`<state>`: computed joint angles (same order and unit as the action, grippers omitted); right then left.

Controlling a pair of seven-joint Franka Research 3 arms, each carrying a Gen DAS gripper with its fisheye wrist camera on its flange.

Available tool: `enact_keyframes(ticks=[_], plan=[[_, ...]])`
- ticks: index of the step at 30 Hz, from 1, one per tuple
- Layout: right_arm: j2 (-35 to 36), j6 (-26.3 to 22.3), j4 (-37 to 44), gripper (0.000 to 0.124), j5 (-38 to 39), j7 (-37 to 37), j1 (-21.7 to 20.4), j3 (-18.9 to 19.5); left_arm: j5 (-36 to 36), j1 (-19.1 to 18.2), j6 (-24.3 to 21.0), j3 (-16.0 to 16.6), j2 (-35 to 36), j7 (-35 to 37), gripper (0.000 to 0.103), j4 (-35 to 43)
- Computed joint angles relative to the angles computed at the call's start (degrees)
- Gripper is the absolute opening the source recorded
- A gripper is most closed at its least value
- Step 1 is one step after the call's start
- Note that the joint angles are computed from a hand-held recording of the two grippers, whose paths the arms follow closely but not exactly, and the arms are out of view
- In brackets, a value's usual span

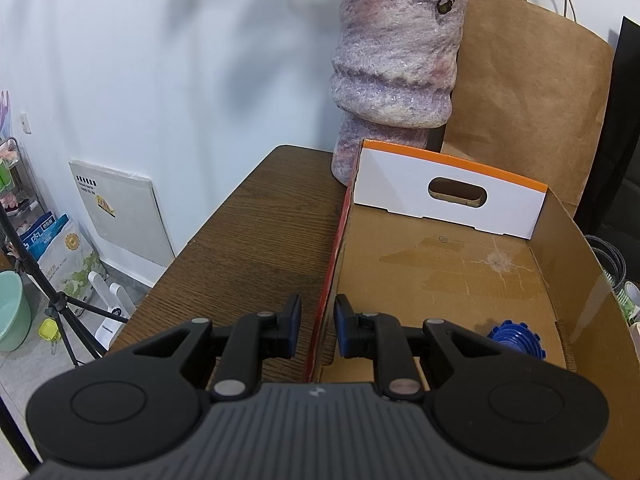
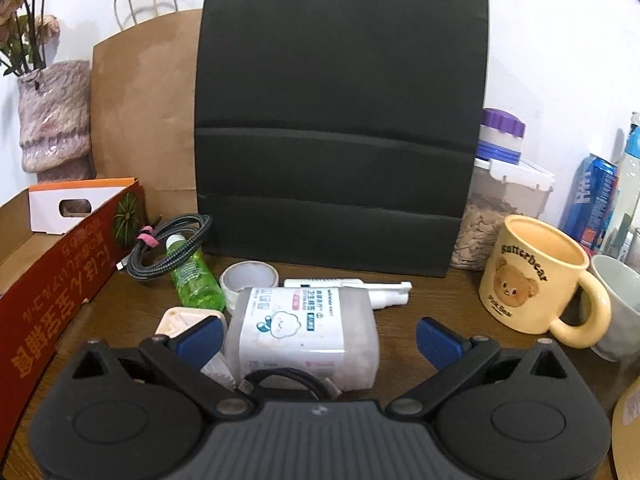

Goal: Organize rigid objects
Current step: 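Move the right tool back to the table and grasp the clear swab box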

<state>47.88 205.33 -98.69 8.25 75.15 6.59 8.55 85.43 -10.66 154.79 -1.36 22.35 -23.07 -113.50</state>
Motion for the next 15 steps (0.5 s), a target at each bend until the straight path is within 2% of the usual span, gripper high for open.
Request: enact_keyframes(ticks=[3,10,13,14,15], plan=[[1.03,-1.47,2.13,0.103,2.05,-0.65,1.94,-1.81,0.11,-0.04,-0.03,0.02,0.01,-0.14,0.019,0.02],[3.50,-3.49,5.55,0.103,3.75,-0.72,1.97,-1.83,0.14,-0.02,-0.02,0.00,-0.02,-0.18,0.019,-0.03],[3.98,-4.15,5.97,0.094,1.35,-0.39,-0.95,1.35,0.16,-0.02,-0.01,0.00,-0.02,-0.17,0.019,-0.04],[4.15,-4.15,5.76,0.083,-0.79,0.05,-2.96,3.46,0.17,-0.02,-0.01,0.00,-0.04,-0.19,0.019,-0.06],[4.08,-4.21,5.63,0.082,-0.89,-0.02,-3.01,3.58,0.17,-0.02,-0.01,-0.01,-0.04,-0.19,0.019,-0.06]])
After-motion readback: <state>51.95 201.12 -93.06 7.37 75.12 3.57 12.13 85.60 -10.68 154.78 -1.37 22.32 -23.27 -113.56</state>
